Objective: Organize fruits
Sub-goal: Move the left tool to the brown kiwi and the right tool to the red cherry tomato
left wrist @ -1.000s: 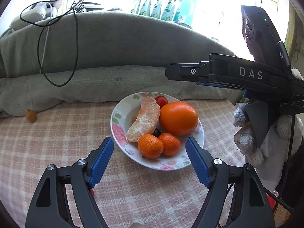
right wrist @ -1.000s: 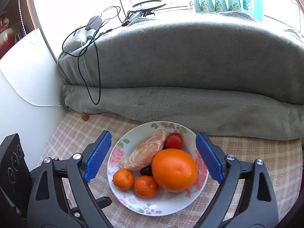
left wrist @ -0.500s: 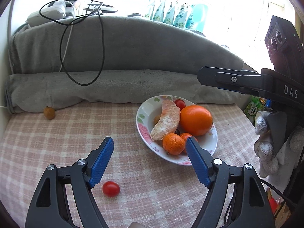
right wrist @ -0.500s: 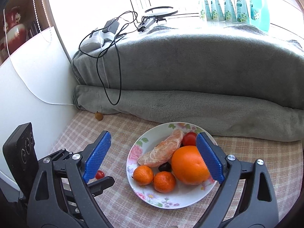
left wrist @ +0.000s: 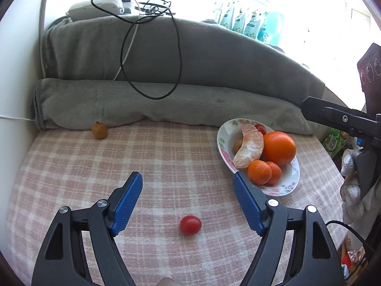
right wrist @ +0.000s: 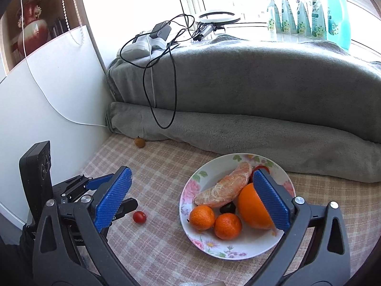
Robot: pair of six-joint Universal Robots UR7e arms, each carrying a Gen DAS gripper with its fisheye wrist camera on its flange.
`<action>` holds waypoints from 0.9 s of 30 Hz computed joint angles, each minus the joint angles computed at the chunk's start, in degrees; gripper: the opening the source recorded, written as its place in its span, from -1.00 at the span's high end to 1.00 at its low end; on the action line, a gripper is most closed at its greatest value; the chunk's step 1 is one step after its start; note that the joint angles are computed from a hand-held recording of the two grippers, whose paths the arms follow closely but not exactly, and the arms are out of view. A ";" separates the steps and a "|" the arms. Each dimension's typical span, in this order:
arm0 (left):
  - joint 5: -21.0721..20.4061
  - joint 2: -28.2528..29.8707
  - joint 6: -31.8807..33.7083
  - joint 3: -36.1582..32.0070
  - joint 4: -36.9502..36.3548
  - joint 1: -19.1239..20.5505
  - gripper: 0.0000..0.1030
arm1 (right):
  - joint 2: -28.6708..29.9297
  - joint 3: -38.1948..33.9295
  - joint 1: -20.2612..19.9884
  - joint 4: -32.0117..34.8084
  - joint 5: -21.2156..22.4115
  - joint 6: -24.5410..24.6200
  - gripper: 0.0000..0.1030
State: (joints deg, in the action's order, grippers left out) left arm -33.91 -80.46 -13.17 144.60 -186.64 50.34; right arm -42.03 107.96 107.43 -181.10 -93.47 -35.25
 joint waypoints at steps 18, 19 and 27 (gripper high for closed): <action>2.07 -8.17 -0.89 2.02 4.05 4.17 -0.52 | 2.58 0.62 1.97 6.78 -0.67 -2.94 -1.00; 2.13 -8.28 -0.41 1.89 3.65 4.49 -0.52 | 2.84 0.61 2.07 7.03 -0.75 -3.10 -1.00; 0.15 -9.04 3.23 0.16 1.09 7.71 -0.50 | 5.09 -0.04 2.70 8.99 -1.93 -2.50 -0.76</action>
